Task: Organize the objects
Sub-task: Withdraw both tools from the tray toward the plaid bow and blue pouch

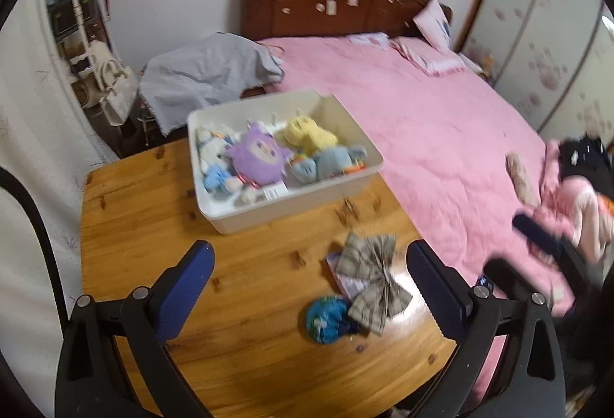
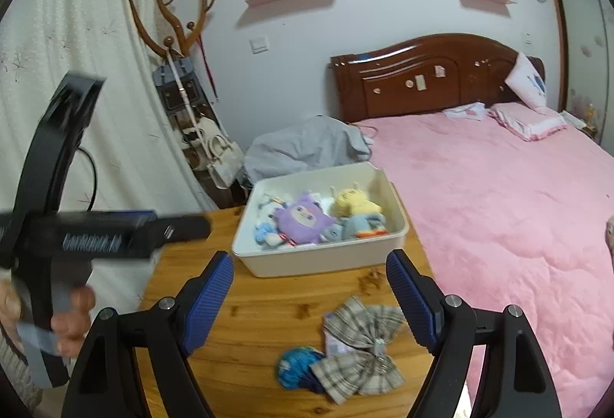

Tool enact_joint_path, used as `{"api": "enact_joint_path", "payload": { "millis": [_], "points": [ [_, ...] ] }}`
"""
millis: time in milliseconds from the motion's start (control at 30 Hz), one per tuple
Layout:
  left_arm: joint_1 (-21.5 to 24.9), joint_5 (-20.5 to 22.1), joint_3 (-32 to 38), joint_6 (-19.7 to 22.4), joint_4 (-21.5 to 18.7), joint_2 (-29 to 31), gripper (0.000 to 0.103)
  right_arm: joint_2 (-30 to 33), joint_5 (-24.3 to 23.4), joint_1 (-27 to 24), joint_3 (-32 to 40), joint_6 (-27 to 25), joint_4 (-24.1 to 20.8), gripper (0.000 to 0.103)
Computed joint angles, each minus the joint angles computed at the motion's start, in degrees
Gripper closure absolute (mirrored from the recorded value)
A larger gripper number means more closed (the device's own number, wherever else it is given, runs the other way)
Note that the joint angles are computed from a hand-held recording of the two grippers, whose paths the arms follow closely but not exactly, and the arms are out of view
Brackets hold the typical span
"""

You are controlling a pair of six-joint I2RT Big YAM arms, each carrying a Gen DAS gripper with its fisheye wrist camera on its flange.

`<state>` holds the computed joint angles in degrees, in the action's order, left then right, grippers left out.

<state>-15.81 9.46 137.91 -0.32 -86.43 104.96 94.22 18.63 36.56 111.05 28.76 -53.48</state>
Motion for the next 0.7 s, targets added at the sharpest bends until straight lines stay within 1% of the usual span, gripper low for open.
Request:
{"api": "enact_joint_path", "payload": {
  "millis": [100,200,333,433,500,600,667,700],
  "points": [
    [-1.11,0.09,-9.84,1.99,4.02,-4.27,0.002,-1.88,-0.26,-0.74,-3.94,0.15,0.61,0.021],
    [-2.14,-0.44,-17.34,3.24,7.23,-7.26,0.002,-2.66,0.2,-1.4,-6.48,1.21,0.14,0.021],
    [-3.07,-0.79,-24.49,5.01,10.87,-9.91,0.002,-3.03,-2.06,-2.57,-9.44,3.7,0.13,0.021],
    [-3.96,-0.7,-28.56,6.97,12.23,-10.84,0.002,-2.27,-3.13,-3.28,-10.6,5.16,-0.61,0.021],
    [-4.62,-1.15,-30.9,9.35,12.79,-11.1,0.002,-1.78,-3.62,-3.59,-11.18,5.52,-1.02,0.021],
    [-5.57,-3.73,-34.05,13.15,13.88,-11.25,0.002,-0.51,-3.76,-4.06,-12.06,5.56,-2.49,0.021],
    [-5.72,-5.1,-35.09,15.05,14.27,-10.69,0.002,0.3,-4.99,-4.5,-12.85,5.91,-2.96,0.021],
    [-5.71,-5.77,-35.34,15.39,14.27,-10.22,0.002,0.8,-5.95,-4.76,-13.16,6.3,-3.16,0.023]
  ]
}}
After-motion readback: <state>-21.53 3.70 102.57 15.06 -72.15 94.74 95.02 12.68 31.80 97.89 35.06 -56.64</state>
